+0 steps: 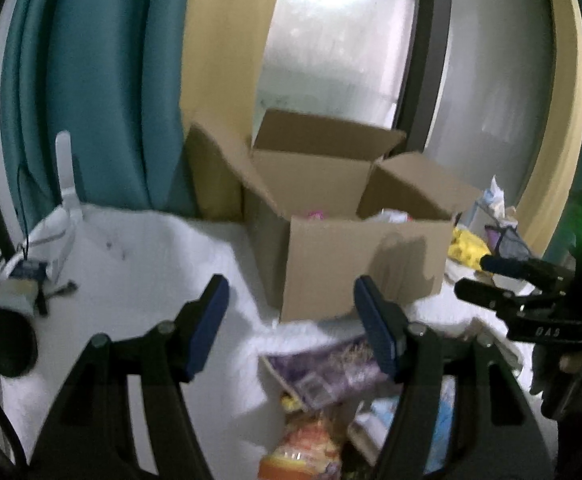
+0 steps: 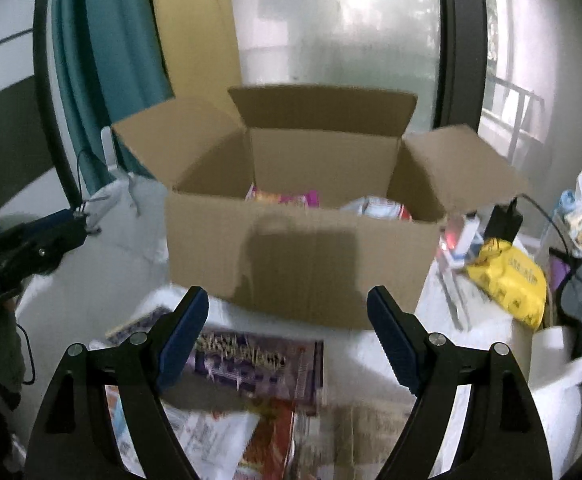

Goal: Organize snacks
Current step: 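Grasp the purple packet with the right tool while the left tool grasps the orange bag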

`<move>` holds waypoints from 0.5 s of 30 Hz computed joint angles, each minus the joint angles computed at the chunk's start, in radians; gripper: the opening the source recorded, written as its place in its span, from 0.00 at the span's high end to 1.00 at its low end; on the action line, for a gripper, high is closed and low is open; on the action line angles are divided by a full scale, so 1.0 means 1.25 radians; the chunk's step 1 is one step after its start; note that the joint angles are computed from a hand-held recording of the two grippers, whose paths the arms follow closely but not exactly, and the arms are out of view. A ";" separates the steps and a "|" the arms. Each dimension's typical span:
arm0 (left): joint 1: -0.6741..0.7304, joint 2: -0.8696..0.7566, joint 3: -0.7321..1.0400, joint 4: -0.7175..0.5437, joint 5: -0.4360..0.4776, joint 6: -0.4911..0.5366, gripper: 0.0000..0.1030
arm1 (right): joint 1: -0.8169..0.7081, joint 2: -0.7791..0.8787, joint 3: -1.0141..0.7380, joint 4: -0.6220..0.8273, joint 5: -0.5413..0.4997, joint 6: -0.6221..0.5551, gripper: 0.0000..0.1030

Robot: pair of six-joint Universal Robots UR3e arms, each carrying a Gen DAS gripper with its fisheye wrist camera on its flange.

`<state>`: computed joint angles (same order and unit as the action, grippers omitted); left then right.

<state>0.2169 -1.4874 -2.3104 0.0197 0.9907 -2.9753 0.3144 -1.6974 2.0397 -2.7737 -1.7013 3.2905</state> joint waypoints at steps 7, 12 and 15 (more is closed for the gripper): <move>0.047 0.007 -0.070 -0.018 -0.016 0.030 0.35 | 0.058 0.057 -0.004 0.047 -0.001 -0.019 0.18; 0.097 0.034 -0.112 -0.038 -0.050 0.055 0.36 | 0.078 0.121 -0.044 0.084 0.009 -0.038 0.18; 0.130 0.051 -0.134 -0.070 -0.071 0.075 0.35 | 0.082 0.158 -0.092 0.133 0.010 -0.040 0.18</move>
<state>0.3797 -1.4234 -2.4775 -0.0677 0.9024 -2.8821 0.4171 -1.4998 1.9245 -2.6077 -1.6887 3.2405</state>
